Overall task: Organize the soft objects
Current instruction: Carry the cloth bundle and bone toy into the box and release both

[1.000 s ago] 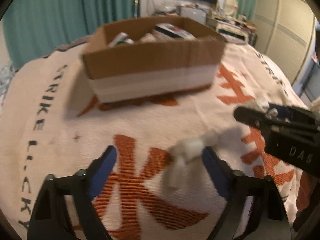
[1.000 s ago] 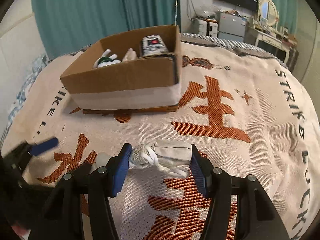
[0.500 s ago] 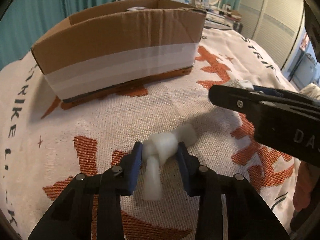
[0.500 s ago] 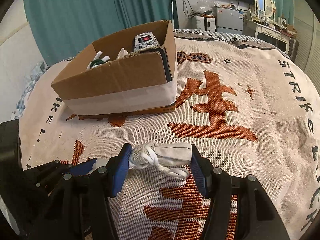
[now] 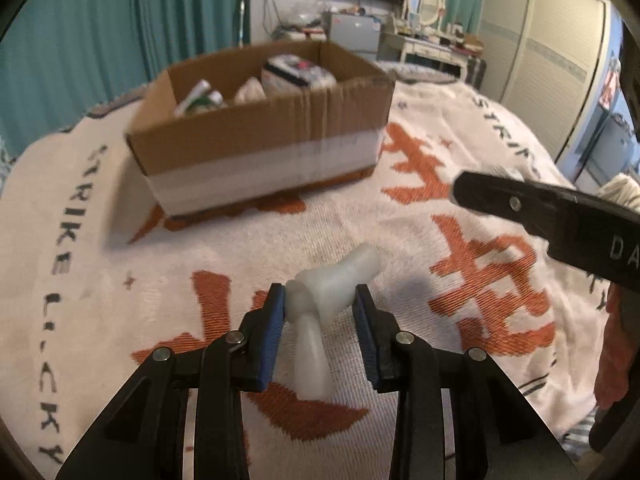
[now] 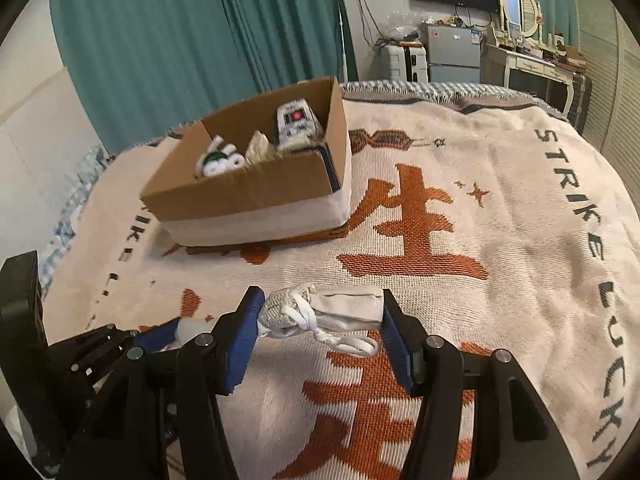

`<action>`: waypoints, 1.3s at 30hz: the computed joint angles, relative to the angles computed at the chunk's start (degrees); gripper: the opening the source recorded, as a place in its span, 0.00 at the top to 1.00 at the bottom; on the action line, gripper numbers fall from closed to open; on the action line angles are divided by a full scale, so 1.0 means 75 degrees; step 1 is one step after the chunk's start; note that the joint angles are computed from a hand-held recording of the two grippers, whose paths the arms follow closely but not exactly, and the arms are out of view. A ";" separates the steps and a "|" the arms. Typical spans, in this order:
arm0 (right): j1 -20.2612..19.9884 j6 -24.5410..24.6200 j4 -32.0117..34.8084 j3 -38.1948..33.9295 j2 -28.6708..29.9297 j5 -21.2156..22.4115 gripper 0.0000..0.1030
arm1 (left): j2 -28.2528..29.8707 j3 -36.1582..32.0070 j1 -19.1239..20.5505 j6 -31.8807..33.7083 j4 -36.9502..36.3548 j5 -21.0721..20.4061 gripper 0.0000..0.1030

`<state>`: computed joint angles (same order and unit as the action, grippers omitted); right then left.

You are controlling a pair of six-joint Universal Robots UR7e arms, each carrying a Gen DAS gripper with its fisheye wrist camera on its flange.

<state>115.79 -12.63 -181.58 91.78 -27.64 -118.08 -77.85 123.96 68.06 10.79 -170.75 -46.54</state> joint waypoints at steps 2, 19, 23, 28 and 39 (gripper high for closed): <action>0.0120 0.0011 -0.0076 0.0160 -0.0152 -0.0038 0.45 | -0.0216 0.0103 -0.0178 -0.0039 -0.0044 0.0111 0.68; 0.1130 -0.0522 -0.0381 0.0153 -0.0817 -0.0129 0.45 | -0.1292 -0.0001 -0.1234 0.0929 -0.0806 0.0730 0.67; 0.1147 -0.0730 -0.0104 -0.0490 -0.0570 -0.0058 0.45 | -0.0968 -0.0521 -0.1057 0.1320 -0.1055 0.0630 0.67; 0.1024 -0.0946 0.0395 -0.1649 0.0033 0.0028 0.45 | -0.0273 -0.1424 -0.0586 0.1730 -0.1254 0.0386 0.67; 0.0285 -0.0671 0.2278 -0.4588 0.1873 0.0350 0.45 | 0.1395 -0.3309 0.0597 0.1995 -0.1059 -0.0021 0.67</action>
